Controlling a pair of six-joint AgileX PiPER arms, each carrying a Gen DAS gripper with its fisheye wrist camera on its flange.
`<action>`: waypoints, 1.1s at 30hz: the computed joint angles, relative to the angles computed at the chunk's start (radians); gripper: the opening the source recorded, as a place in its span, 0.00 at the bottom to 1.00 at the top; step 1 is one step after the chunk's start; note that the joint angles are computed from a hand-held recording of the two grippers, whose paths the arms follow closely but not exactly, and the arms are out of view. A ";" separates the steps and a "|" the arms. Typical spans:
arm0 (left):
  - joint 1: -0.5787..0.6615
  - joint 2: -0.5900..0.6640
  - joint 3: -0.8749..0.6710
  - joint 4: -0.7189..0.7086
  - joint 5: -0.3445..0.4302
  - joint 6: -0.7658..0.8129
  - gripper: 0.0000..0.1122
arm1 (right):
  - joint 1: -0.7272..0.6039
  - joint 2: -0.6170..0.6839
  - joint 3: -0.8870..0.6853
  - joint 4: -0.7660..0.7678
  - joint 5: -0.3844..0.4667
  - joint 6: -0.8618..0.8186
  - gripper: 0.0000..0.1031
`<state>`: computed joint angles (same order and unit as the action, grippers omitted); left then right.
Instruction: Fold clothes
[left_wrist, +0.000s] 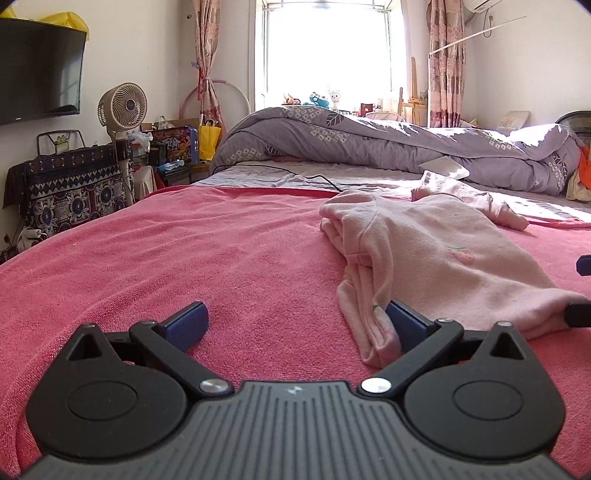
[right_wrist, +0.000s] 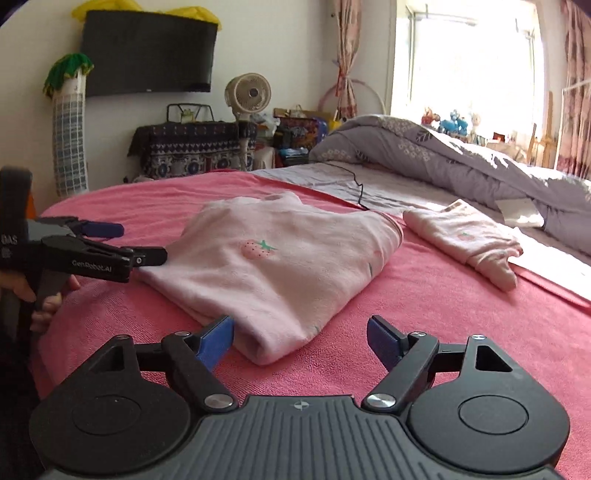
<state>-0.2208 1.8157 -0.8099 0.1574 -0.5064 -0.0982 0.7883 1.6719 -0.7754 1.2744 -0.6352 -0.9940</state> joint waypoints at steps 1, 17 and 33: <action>0.001 0.000 0.000 0.002 0.000 -0.001 0.92 | 0.044 0.054 -0.044 0.057 -0.074 -0.057 0.78; -0.008 0.004 0.012 -0.026 -0.026 0.024 0.92 | 0.146 0.193 -0.172 0.218 -0.314 -0.093 0.85; 0.033 0.005 0.002 0.141 -0.020 -0.090 0.92 | 0.172 0.259 -0.131 0.306 -0.502 -0.124 0.85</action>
<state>-0.1880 1.8207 -0.8076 0.2985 -0.5261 -0.1883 0.9606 1.9308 -0.9066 1.5800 -1.1370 -1.1182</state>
